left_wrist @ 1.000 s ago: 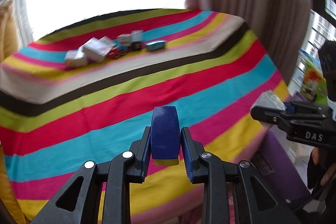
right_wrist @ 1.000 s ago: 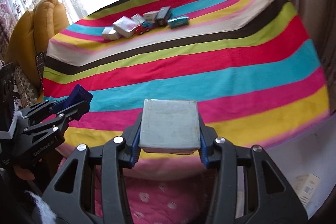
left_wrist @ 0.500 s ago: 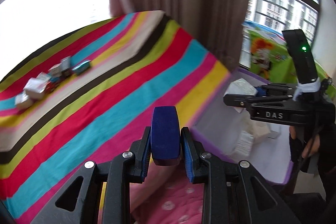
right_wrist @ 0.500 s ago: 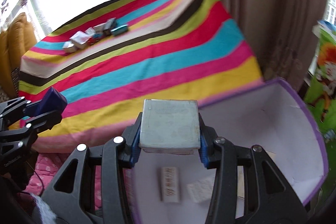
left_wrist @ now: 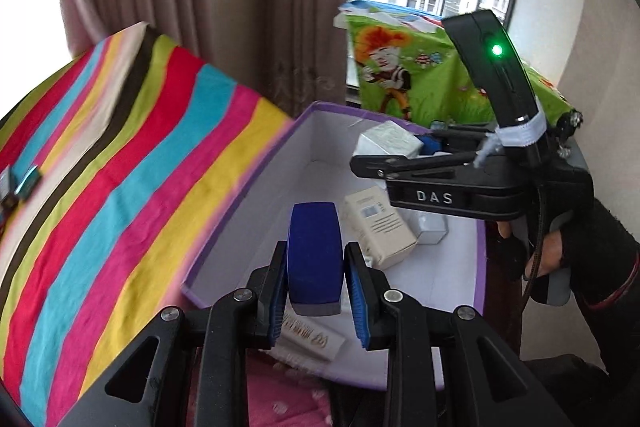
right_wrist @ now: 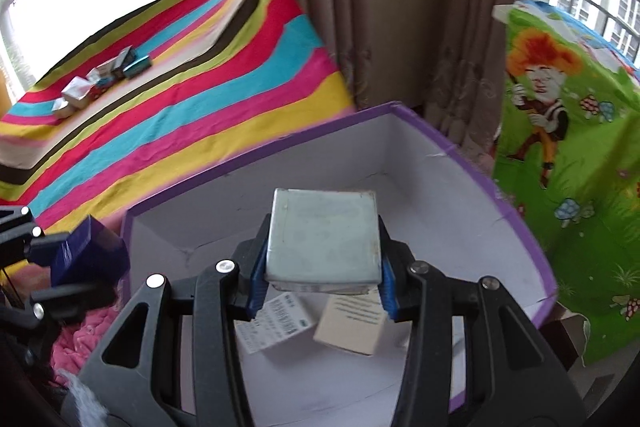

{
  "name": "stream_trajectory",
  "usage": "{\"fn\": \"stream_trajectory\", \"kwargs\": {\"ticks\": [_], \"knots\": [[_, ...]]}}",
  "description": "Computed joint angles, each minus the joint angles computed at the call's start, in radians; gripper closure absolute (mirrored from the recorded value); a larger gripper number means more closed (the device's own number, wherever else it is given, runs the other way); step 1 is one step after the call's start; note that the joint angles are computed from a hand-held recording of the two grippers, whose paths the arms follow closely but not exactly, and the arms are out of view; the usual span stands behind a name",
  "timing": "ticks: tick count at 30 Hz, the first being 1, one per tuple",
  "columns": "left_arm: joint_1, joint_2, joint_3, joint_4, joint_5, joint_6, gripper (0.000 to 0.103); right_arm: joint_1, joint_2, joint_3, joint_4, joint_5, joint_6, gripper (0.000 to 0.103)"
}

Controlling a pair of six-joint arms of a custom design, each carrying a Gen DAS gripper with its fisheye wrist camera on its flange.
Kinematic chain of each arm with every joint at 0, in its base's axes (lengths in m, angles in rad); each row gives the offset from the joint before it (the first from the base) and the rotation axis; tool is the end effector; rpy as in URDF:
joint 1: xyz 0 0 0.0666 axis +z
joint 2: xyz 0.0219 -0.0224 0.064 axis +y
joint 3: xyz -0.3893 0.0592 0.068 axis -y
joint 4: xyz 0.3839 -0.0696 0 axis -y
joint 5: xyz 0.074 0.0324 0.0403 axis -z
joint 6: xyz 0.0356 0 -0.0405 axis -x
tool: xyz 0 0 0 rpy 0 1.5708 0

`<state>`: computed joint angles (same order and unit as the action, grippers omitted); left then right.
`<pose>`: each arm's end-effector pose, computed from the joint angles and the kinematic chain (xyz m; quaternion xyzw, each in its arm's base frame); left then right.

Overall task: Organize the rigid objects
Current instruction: 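Carry the blue box and white cube box to the storage box, then open both grippers to drop the boxes and return toward the table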

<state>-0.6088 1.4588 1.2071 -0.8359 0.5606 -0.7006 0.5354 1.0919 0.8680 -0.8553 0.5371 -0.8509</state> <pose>0.3712 -0.2823 0.3371 0.6207 0.6998 -0.2578 0.2420 0.2902 0.1505 0.3299 0.2107 0.9134 -0.0481 0.3449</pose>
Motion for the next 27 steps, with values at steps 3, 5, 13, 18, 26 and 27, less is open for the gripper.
{"fn": "stream_trajectory", "kwargs": {"ticks": [3,5,13,18,26,27], "knots": [[-0.005,0.014,0.004,0.04,0.029,0.033,0.073,-0.011,-0.001,0.012,-0.019,0.035,-0.024,0.053],[0.002,0.034,0.014,0.073,0.013,0.079,0.043,-0.023,0.007,0.028,-0.034,0.05,-0.06,0.037],[0.133,0.073,0.024,0.283,-0.071,0.198,0.026,-0.025,0.109,0.134,0.054,0.025,0.049,0.028],[0.258,0.176,0.094,0.384,-0.213,0.269,0.021,-0.01,0.292,0.289,0.143,-0.085,0.207,0.028],[0.434,0.392,0.317,0.392,-0.434,0.404,0.021,-0.034,0.712,0.731,0.157,-0.247,0.428,0.027],[0.446,0.406,0.329,0.389,-0.442,0.416,0.021,-0.051,0.781,0.819,0.129,-0.289,0.415,0.027]]}}
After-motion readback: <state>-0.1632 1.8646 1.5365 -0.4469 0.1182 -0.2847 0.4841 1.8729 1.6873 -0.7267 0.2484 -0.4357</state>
